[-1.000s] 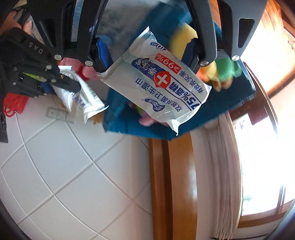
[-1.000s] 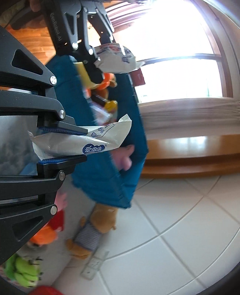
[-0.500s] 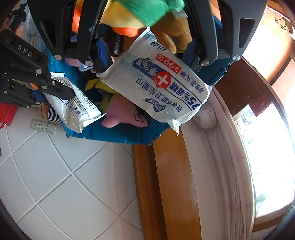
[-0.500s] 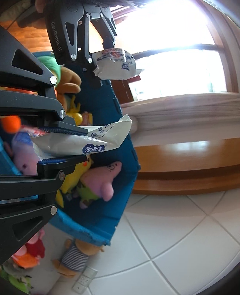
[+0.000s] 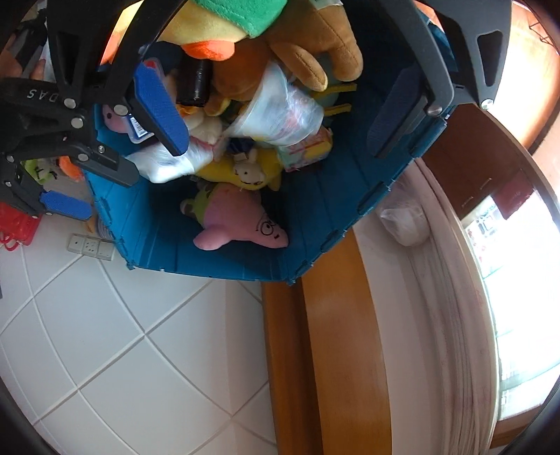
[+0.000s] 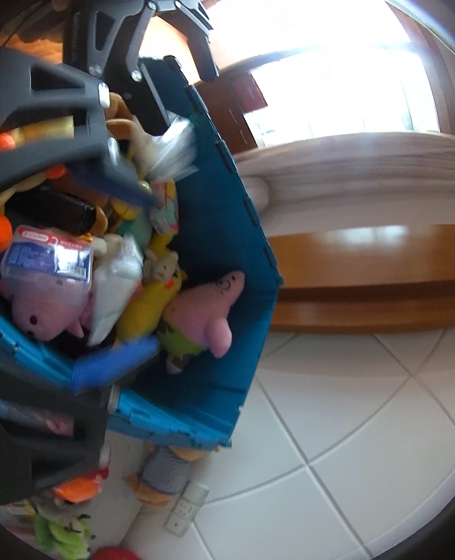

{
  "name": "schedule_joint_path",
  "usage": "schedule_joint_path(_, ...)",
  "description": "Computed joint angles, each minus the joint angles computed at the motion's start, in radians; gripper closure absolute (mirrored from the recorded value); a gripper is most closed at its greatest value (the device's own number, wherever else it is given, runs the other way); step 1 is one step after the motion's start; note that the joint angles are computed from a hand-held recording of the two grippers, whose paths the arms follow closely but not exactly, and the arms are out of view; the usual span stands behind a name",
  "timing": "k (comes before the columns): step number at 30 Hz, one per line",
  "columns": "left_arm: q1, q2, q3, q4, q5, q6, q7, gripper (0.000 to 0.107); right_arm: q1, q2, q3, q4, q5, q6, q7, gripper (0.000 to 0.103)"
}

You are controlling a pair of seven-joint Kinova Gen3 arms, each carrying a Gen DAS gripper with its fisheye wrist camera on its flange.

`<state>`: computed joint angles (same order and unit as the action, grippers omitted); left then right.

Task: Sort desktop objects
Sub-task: 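Lower both wipes packets into the crate and open both tools, then withdraw both tools from the crate back over the bed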

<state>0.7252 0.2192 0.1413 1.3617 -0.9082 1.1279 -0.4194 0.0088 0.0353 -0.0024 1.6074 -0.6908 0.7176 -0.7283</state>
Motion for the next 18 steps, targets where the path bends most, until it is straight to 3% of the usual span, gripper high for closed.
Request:
schedule_joint_path(4, 0.005, -0.014, 0.003, 0.019, -0.009, -0.003, 0.032, 0.004, -0.003, -0.033, 0.008, 0.034, 0.041, -0.054, -0.049, 0.0)
schedule_joint_path(11, 0.079, 0.019, 0.022, -0.038, -0.042, 0.111, 0.086, 0.004, 0.008, -0.122, 0.085, 0.118, -0.02, -0.052, 0.04, 0.0)
schedule_joint_path(18, 0.232, 0.08, 0.037, -0.123, -0.104, 0.192, 0.142, 0.004, 0.028, -0.232, 0.267, 0.213, -0.09, 0.029, 0.196, 0.0)
